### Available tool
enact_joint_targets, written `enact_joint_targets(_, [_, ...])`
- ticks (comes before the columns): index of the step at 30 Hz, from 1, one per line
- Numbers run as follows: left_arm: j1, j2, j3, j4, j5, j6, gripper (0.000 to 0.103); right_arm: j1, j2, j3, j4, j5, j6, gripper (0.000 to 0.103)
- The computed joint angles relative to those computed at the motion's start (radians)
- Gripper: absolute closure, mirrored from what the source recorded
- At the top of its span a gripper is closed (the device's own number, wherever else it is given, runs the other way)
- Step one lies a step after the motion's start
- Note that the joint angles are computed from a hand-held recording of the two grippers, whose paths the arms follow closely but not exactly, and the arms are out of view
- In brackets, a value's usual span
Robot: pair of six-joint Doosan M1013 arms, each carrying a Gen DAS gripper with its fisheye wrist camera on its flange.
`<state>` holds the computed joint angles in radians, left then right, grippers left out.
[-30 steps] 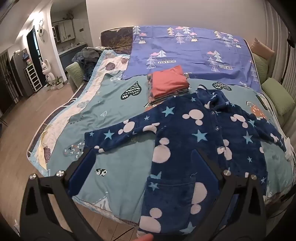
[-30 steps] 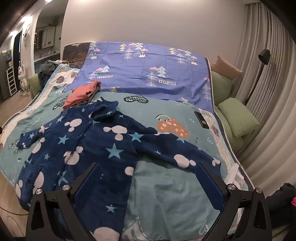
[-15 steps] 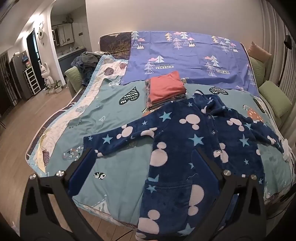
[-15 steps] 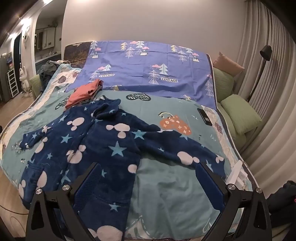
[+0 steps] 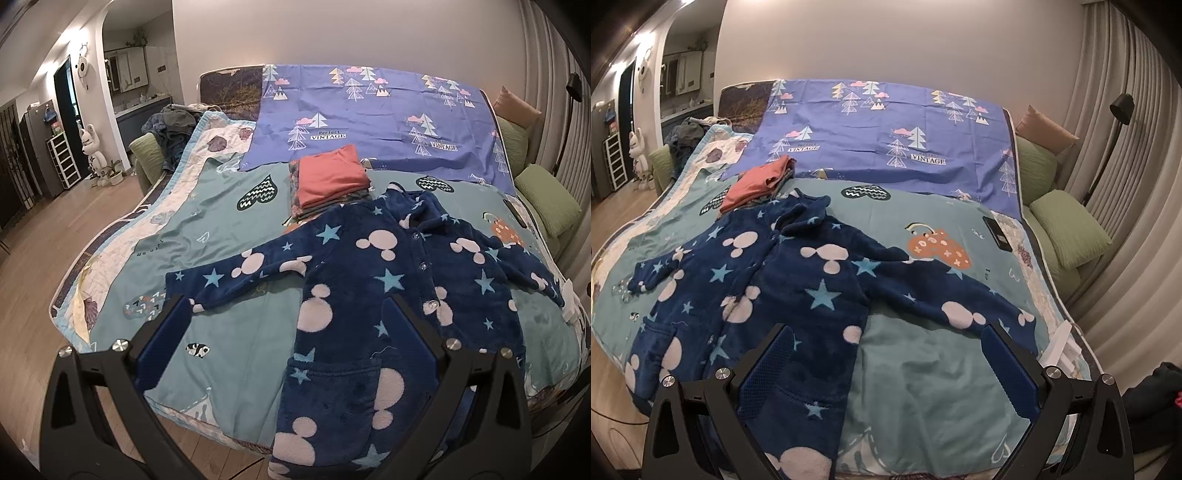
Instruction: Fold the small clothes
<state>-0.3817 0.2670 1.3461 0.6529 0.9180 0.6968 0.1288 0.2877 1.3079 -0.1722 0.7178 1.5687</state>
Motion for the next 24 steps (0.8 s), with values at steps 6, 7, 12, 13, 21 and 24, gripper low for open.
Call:
enact_joint_targets(6, [0.012, -0.004, 0.004, -0.074, -0.037, 0.040, 0.001, -0.001, 0.000, -0.001, 0.004, 0.000, -0.002, 0.000])
enact_joint_targets(7, [0.011, -0.004, 0.006, -0.072, -0.038, 0.041, 0.002, -0.001, 0.000, -0.002, 0.003, 0.000, -0.003, 0.000])
enact_joint_targets(12, [0.004, -0.009, 0.014, -0.053, -0.063, 0.037, 0.004, 0.000, 0.003, -0.008, -0.008, -0.002, 0.000, 0.000])
enact_joint_targets(13, [0.006, -0.012, 0.017, -0.061, -0.073, 0.039, 0.005, 0.000, 0.002, -0.007, -0.007, -0.003, -0.001, 0.000])
enact_joint_targets(21, [-0.009, -0.009, 0.011, 0.010, -0.042, -0.009, 0.009, 0.002, -0.004, 0.000, -0.007, -0.029, -0.001, 0.000])
enact_joint_targets(24, [-0.006, -0.014, 0.017, -0.002, -0.059, 0.003, 0.009, 0.004, -0.006, 0.002, -0.010, -0.031, 0.002, 0.000])
